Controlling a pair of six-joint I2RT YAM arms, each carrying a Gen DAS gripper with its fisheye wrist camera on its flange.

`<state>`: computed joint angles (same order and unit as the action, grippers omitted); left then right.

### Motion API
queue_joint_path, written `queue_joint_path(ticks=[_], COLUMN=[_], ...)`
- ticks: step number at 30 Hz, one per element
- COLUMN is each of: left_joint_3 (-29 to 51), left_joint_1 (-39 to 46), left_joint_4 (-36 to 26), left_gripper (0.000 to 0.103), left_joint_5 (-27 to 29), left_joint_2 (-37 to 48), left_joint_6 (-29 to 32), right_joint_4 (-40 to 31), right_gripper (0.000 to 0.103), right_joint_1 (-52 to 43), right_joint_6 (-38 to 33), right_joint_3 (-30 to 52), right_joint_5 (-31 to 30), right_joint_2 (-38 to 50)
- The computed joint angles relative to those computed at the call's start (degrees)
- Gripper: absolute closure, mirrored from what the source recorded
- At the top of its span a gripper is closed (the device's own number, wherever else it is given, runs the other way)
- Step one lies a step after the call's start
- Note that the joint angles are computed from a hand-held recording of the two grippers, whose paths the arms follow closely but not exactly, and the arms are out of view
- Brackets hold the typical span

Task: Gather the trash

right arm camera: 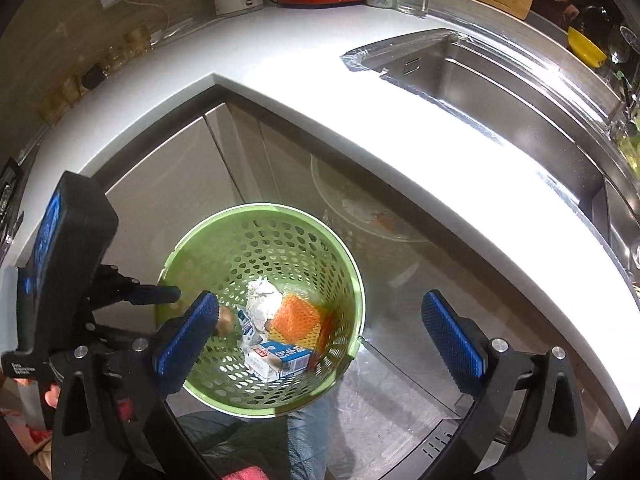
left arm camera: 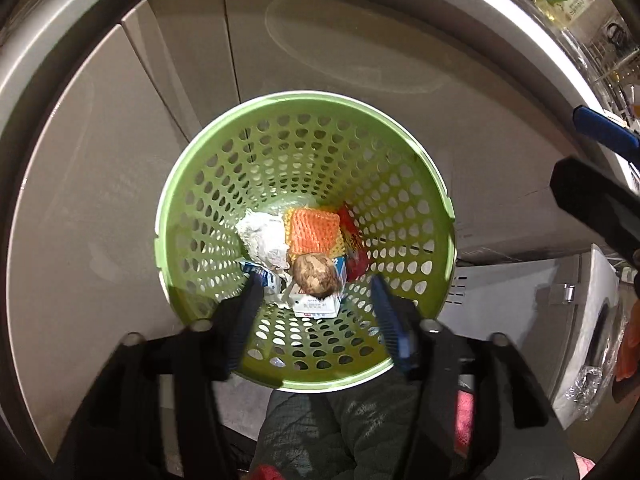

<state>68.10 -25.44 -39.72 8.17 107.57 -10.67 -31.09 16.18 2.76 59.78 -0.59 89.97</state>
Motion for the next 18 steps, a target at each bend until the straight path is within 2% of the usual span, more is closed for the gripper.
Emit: queue_joint_path(ticks=[1, 4, 11, 18], left_joint_3=[-0.2, 0.2, -0.6, -1.4], left_joint_1=[-0.2, -0.2, 2.4, 3.3], left_joint_4=[0.1, -0.5, -1.7, -3.9], left_gripper=[0.021, 0.016, 0.015, 0.012], left_joint_5=[-0.4, -0.5, -1.9, -7.2], left_joint_2=[0.1, 0.7, -1.6, -9.4], left_joint_6=[-0.4, -0.5, -1.7, -3.9], right_joint_4=[-0.1, -0.1, 0.0, -0.6], right_gripper=[0.002, 0.002, 0.002, 0.002], right_joint_1=[-0.5, -1.2, -1.0, -0.2], right_joint_6=[-0.1, -0.2, -0.2, 0.8], right_joint_3=[-0.1, -0.5, -0.2, 1.3], right_joint_5=[-0.3, -0.6, -1.0, 0.3], right_joint_2=[-0.1, 0.0, 0.6, 0.9])
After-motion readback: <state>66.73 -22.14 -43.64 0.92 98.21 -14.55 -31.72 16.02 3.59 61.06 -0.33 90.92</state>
